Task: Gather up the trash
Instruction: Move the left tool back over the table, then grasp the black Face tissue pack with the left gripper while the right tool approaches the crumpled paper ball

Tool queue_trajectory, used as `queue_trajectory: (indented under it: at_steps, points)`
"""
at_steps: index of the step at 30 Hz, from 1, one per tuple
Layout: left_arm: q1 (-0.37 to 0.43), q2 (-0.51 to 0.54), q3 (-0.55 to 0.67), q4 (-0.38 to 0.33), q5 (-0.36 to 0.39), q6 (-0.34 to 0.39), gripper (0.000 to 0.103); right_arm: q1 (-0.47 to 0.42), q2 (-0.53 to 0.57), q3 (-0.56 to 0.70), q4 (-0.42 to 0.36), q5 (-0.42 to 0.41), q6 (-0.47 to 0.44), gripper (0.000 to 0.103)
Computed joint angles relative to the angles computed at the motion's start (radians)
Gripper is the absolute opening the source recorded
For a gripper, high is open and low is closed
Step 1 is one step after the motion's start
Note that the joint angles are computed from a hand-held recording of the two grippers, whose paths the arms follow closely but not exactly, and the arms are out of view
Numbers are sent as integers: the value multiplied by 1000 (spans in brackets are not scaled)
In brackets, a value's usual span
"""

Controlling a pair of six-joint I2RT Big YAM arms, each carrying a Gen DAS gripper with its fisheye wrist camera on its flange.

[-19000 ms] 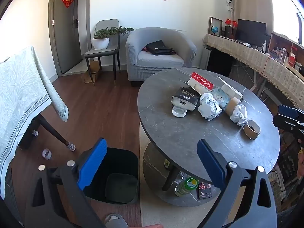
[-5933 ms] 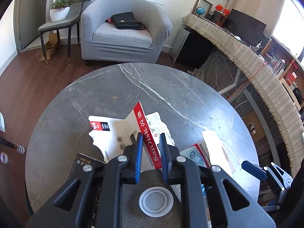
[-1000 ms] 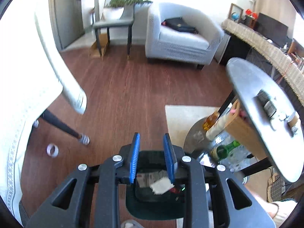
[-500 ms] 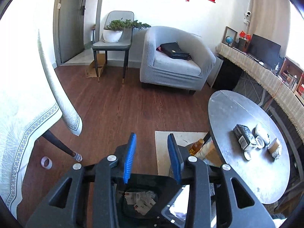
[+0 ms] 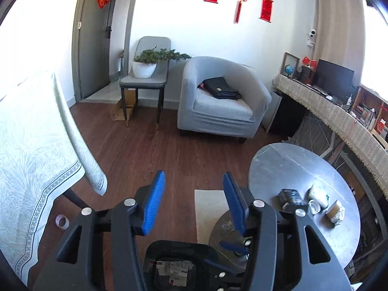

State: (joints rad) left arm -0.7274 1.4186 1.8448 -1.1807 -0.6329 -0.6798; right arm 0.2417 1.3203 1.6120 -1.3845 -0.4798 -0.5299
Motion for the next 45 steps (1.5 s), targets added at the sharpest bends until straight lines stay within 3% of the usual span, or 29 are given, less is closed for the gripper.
queue_trajectory:
  at_steps: [5, 13, 19, 32, 45]
  points:
    - [-49, 59, 84, 8, -31, 35, 66, -145, 29, 97, 22, -37, 8, 48]
    - [-77, 192, 209, -25, 25, 37, 69, -399, 104, 233, -1, -153, -26, 63]
    - [-95, 330, 329, -102, 87, 39, 74, -550, 146, 286, -25, -233, -112, 73]
    - [-123, 567, 569, -202, 133, 47, 76, -699, 192, 322, -124, -299, -280, 76]
    - [-103, 651, 658, -253, 107, 18, 75, -765, 214, 286, -216, -281, -460, 76]
